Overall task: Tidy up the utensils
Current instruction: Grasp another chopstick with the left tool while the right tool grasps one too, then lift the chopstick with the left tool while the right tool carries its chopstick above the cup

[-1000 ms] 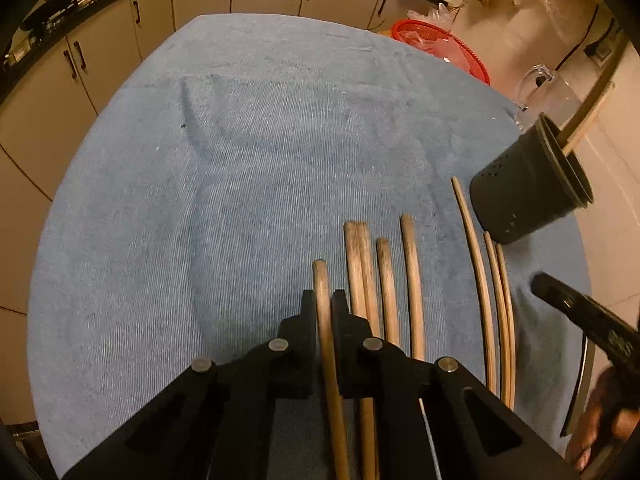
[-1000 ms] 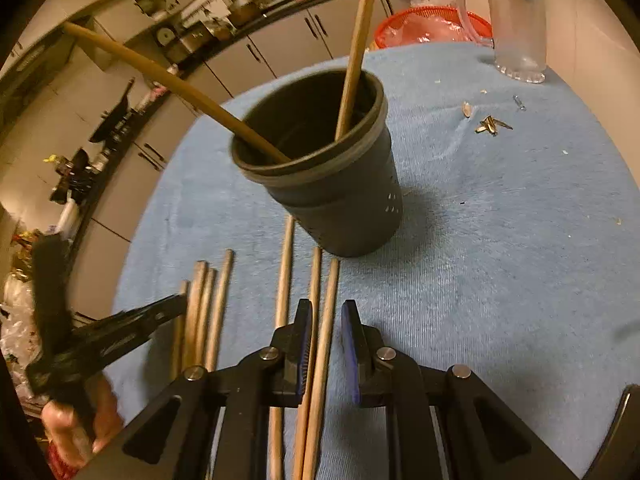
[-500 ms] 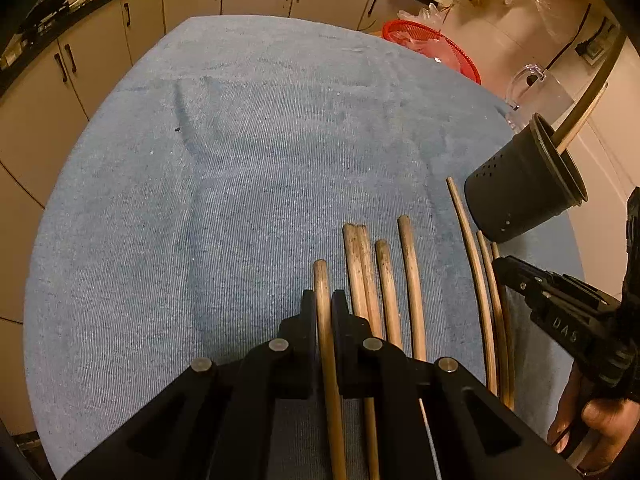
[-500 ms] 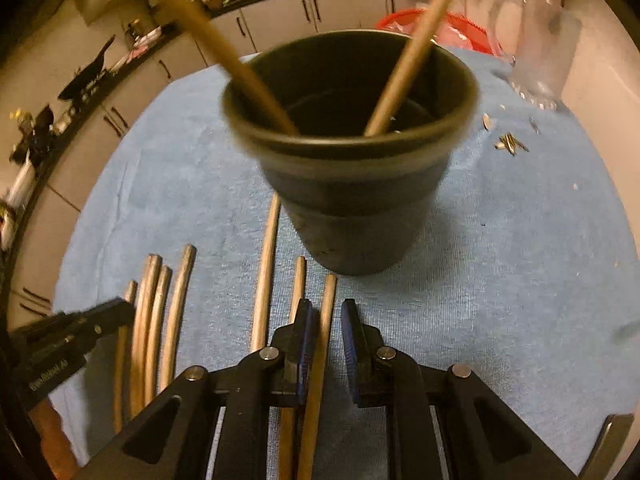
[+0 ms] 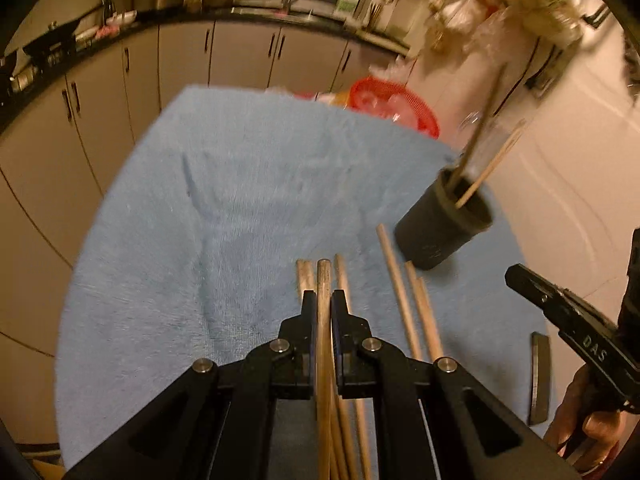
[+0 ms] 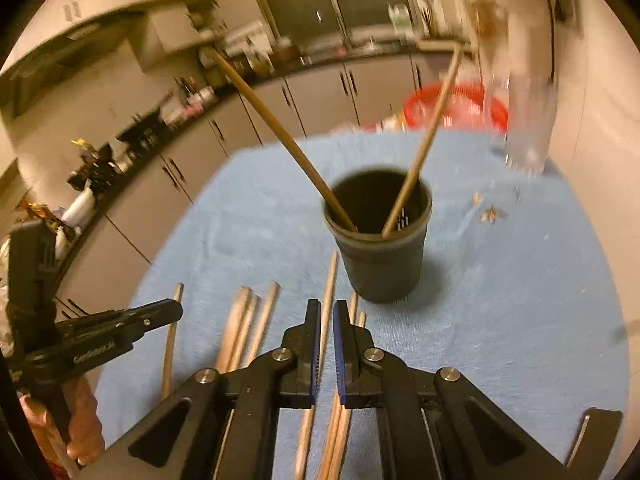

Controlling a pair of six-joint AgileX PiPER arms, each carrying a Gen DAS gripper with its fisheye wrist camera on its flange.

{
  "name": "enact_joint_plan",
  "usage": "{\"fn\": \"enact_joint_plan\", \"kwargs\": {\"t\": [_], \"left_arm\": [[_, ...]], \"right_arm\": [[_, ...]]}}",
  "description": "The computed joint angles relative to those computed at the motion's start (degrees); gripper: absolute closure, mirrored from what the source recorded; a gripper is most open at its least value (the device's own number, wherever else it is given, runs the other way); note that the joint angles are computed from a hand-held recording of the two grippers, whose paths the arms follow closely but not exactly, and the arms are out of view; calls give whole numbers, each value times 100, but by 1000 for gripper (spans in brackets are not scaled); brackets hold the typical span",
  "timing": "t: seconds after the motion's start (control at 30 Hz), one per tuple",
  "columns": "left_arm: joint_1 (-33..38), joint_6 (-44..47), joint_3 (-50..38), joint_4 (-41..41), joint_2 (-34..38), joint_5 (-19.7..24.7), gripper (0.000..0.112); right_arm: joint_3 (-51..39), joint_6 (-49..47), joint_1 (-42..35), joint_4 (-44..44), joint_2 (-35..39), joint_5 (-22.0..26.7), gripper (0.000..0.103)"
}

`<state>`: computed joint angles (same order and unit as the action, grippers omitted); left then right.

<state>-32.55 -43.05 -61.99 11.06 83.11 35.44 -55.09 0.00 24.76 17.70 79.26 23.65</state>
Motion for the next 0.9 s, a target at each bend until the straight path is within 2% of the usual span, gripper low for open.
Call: {"fn": "enact_joint_plan", "kwargs": {"t": [0.1, 0.23, 0.53, 0.9], "left_arm": [[-121, -202, 62, 225, -332, 179, 105], [-80, -295, -49, 240, -241, 356, 105], [187, 116, 311, -226, -307, -41, 105], [512, 926, 506, -929, -179, -380, 105]], "right_arm": [[-42, -9, -79, -69, -207, 263, 96], [-479, -563, -492, 507, 411, 1101, 94], [-1084, 197, -470, 42, 1930, 1054, 93], [-1739, 1696, 30, -1519, 2618, 1249, 93]]}}
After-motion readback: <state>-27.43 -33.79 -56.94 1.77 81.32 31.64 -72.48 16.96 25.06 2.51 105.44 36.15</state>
